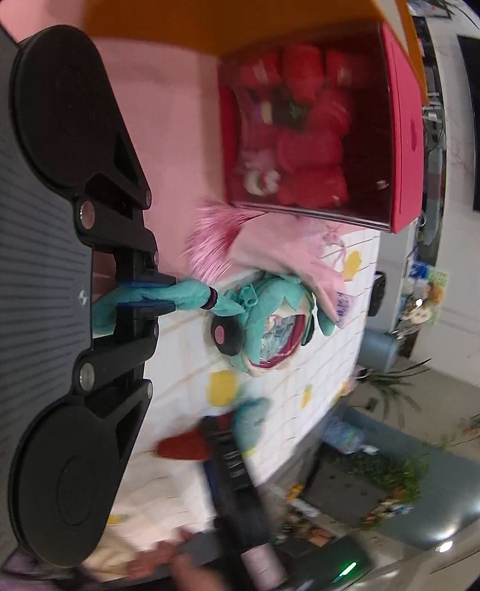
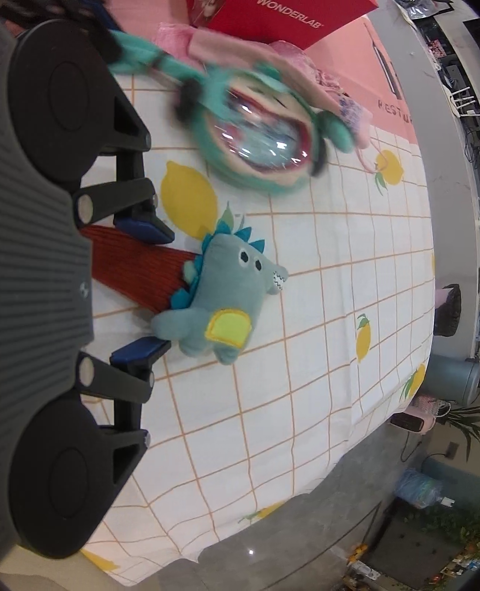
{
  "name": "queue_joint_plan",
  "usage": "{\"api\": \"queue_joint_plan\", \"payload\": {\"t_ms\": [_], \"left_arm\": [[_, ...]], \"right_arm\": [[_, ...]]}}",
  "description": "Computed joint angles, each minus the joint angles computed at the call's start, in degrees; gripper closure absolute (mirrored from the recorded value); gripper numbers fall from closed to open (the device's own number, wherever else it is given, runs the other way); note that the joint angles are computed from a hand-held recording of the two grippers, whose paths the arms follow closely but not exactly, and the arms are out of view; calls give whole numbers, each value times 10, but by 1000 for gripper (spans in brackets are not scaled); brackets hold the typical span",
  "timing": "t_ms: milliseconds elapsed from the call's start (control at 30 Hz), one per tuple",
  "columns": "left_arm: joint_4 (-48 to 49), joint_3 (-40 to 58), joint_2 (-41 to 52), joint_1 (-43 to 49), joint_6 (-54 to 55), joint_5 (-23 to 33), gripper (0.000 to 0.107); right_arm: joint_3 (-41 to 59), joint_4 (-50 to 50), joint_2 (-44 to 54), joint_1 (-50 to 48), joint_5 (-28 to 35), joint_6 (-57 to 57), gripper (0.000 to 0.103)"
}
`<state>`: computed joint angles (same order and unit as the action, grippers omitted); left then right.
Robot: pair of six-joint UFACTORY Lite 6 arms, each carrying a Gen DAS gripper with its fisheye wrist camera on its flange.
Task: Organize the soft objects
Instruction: 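Grasp the teal plush pouch strap with the left tool while the right tool grasps the red-bodied dinosaur plush, then lift the teal plush pouch with the left tool while the right tool holds the dinosaur plush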
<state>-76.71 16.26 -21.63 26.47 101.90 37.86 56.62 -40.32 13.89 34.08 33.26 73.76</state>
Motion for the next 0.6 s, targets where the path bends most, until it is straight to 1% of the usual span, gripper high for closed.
{"api": "queue_joint_plan", "payload": {"t_ms": [100,133,200,233,300,367,400,433,467,500,533,567,600], "left_arm": [[157,-2,-77,52,-69,33,100],[207,8,-86,69,-95,49,100],[296,48,-64,115,-133,100,99],[325,64,-55,139,-138,122,99],[350,93,-38,180,-122,152,98],[331,93,-50,243,-35,194,96],[329,95,-51,265,-14,209,94],[331,102,-48,272,-16,220,94],[332,113,-34,278,-18,230,90],[332,122,-22,279,-24,234,74],[334,129,-15,280,-27,238,62],[335,127,-21,278,-29,242,37],[332,128,-22,276,-26,243,33]], "right_arm": [[7,1,8,1,2,-2,45],[8,3,8,-1,1,-6,45],[8,4,8,-2,-1,-10,45],[8,4,8,-3,-2,-12,45],[12,5,12,-4,-6,-18,45],[14,4,14,-5,-10,-22,45],[17,4,17,-4,-9,-25,45],[18,6,17,-4,-8,-28,45],[19,6,17,-4,-7,-31,45],[18,7,16,-3,-8,-32,45],[15,9,13,-4,-11,-34,45],[11,14,9,-4,-14,-38,45],[7,19,5,-5,-16,-43,45]]}}
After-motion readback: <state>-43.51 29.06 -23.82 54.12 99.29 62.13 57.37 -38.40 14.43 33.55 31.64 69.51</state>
